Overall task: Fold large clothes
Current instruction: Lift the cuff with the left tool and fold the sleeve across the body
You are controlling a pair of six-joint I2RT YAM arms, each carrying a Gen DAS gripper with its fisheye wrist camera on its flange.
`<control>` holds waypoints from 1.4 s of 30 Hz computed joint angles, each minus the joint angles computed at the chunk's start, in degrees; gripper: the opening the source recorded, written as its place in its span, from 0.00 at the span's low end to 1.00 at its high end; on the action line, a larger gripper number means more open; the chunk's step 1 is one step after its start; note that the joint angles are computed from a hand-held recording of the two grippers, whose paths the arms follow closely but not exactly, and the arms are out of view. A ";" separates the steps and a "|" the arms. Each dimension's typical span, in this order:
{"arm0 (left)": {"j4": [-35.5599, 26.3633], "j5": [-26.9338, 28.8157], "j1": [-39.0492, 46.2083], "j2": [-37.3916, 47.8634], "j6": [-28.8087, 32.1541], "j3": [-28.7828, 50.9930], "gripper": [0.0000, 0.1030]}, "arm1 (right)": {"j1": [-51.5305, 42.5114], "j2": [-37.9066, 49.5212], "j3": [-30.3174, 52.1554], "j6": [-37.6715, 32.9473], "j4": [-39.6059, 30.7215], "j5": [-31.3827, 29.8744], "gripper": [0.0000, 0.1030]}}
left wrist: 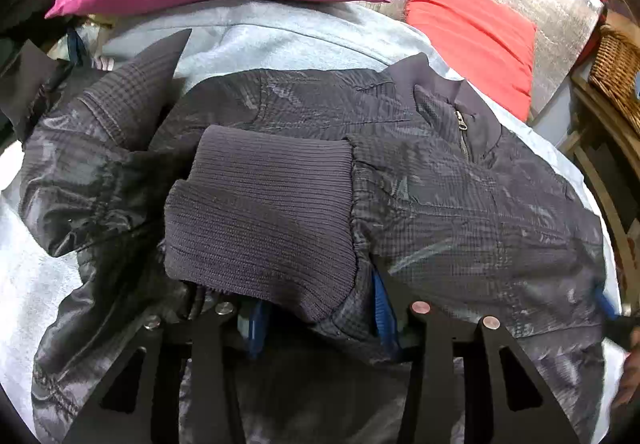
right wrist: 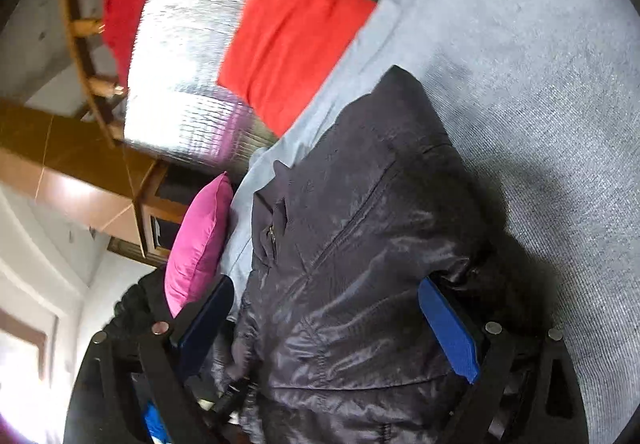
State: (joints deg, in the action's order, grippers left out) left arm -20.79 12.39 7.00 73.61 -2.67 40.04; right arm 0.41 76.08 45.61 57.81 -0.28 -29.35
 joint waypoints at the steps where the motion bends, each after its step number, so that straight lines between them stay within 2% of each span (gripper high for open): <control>1: 0.28 0.41 0.30 -0.15 -0.13 -0.42 0.45 | -0.52 -0.63 0.88 0.22 -0.49 -0.55 0.93; 4: 0.91 1.04 0.83 -0.41 0.33 -0.98 0.46 | -1.76 -0.42 2.81 -0.99 0.18 0.10 0.93; 7: 0.85 1.71 1.35 -1.15 1.24 -1.68 0.47 | -4.87 11.26 10.03 -3.67 -4.26 -4.25 0.92; 8: 0.92 1.98 1.54 -1.17 1.69 -1.77 0.47 | -5.67 13.59 9.80 -1.52 -2.67 -5.40 0.92; 9: 0.94 2.29 1.85 -1.24 2.28 -1.90 0.47 | -5.89 13.04 8.85 0.39 -0.51 -4.90 0.92; 12: 1.10 3.54 2.90 -1.62 3.34 -2.30 0.47 | -4.23 10.31 11.12 -1.49 -5.82 -2.36 0.93; 16: 1.52 3.64 2.83 -1.88 3.02 -2.60 0.49 | 0.15 2.72 7.46 -2.14 -6.25 -1.62 0.93; 19: 0.09 1.68 1.25 -1.53 3.15 -1.49 0.56 | 4.59 3.17 6.68 -5.49 -8.72 1.46 0.93; 20: -2.16 1.06 0.92 -1.20 3.45 -0.17 0.64 | 5.79 4.47 7.11 -6.63 -9.84 3.53 0.93; 21: -7.02 1.06 1.17 -0.73 4.13 2.57 0.72 | 7.18 6.07 8.54 -8.63 -11.53 6.14 0.93; 23: -12.14 4.62 3.90 -1.56 5.82 5.05 0.75 | 9.80 5.59 12.54 -11.64 -17.14 10.82 0.93; 25: -17.43 12.25 10.44 -4.63 9.71 6.50 0.77 | 12.69 0.90 10.97 -12.20 -15.36 13.33 0.93; 26: -20.09 16.24 14.43 -5.89 12.85 7.17 0.80 | 14.56 -1.20 10.09 -12.20 -15.20 15.06 0.93; 28: -25.19 22.95 23.32 -6.94 19.29 9.06 0.81 | 21.07 -4.96 7.83 -13.19 -14.60 20.75 0.93; 30: -30.19 31.23 35.21 -3.43 26.05 12.99 0.81 | 28.33 -6.35 5.56 -14.47 -14.56 27.43 0.93; 31: -31.31 32.89 38.89 -0.66 27.17 15.30 0.81 | 32.15 -6.10 4.39 -14.91 -14.61 31.34 0.93; 33: -29.51 34.20 45.07 7.43 25.54 21.04 0.81 | 36.93 -4.34 3.42 -15.20 -14.51 36.55 0.93; 36: -25.83 31.26 47.50 20.45 18.36 30.70 0.81 | 40.48 -1.34 2.50 -15.22 -14.87 40.36 0.93; 39: -28.42 31.51 47.95 36.82 9.53 46.17 0.80 | 41.09 0.40 2.75 -15.92 -14.33 41.35 0.93; 42: -23.79 28.52 46.88 42.67 1.13 52.70 0.80 | 41.55 1.59 3.00 -16.92 -14.04 42.05 0.96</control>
State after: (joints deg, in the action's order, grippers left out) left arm -44.58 40.91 53.88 116.28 -1.54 92.74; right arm 41.96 77.67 48.61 40.88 -14.32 12.70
